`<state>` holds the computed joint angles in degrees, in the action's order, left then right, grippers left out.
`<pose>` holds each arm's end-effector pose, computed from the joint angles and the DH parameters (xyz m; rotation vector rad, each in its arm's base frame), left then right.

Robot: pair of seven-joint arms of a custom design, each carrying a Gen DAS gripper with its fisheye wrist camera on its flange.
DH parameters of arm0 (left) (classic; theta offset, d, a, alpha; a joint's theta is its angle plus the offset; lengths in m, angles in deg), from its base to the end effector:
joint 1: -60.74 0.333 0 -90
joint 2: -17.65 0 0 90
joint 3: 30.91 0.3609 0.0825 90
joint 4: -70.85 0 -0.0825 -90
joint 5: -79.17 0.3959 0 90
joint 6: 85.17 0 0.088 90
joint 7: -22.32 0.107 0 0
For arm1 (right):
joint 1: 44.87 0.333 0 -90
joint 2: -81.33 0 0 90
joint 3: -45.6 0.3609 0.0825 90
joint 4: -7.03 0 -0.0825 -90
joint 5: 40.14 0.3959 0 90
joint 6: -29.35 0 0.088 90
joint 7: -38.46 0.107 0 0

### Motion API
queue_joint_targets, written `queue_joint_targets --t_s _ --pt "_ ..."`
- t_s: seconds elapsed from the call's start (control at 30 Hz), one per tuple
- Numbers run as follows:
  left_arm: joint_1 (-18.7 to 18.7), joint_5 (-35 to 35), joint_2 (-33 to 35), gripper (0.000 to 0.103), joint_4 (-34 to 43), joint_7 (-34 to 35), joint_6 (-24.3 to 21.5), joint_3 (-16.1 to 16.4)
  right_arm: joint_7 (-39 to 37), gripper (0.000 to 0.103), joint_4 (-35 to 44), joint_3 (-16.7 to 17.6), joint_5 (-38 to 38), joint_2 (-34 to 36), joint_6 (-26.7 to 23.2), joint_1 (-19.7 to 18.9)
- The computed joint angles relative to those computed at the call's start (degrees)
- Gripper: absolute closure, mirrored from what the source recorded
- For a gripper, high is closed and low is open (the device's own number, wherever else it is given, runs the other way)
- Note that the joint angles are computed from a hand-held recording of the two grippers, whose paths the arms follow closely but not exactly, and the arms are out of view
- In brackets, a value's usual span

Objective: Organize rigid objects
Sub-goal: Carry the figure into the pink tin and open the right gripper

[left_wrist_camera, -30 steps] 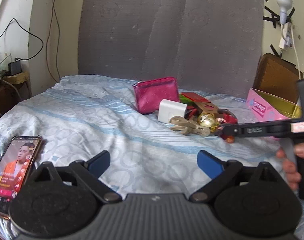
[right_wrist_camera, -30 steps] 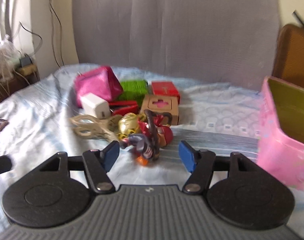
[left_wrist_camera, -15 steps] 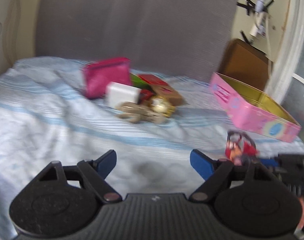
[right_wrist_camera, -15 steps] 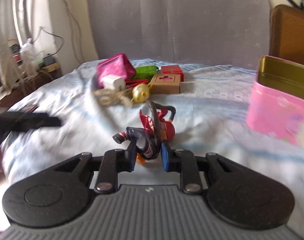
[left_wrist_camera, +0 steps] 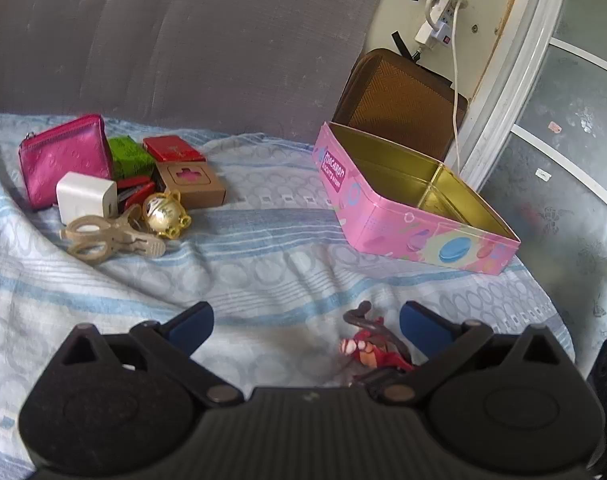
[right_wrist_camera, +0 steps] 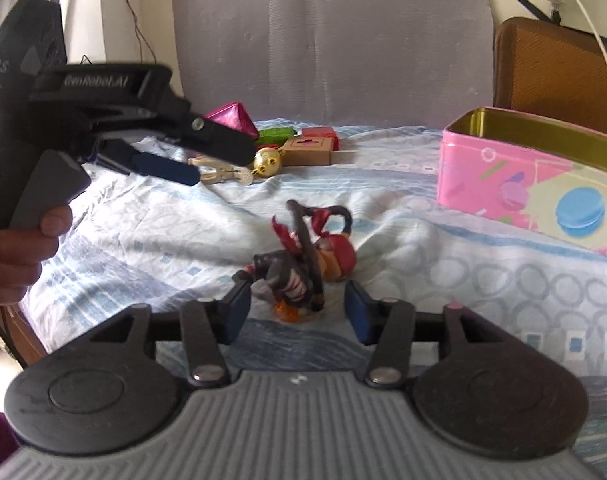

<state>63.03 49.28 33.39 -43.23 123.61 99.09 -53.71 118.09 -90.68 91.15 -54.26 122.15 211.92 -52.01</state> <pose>0.6438 -0.1641 0.4752 -1.8246 1.7303 -1.2135 0.6601 0.3649 0.4207 -1.9416 0.8846 -0.3188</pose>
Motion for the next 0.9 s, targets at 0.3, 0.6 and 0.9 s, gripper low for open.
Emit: queue_joint_targets --t_s 0.3,0.6,0.9 --pt "5.1 -5.9 3.2 0.016 4.3 9.8 -5.4 -8.5 0.5 0.042 0.4 0.0 -0.3 1.0 0.5 0.2" --pt "-3.5 -3.6 6.3 0.05 9.9 7.6 -11.1 0.5 0.7 0.073 3.9 -2.7 1.9 2.1 0.7 3.5" --pt "-11.4 6.2 17.8 0.05 32.2 8.9 -10.4 5.2 6.1 0.072 11.1 -24.4 3.7 0.1 15.5 17.6"
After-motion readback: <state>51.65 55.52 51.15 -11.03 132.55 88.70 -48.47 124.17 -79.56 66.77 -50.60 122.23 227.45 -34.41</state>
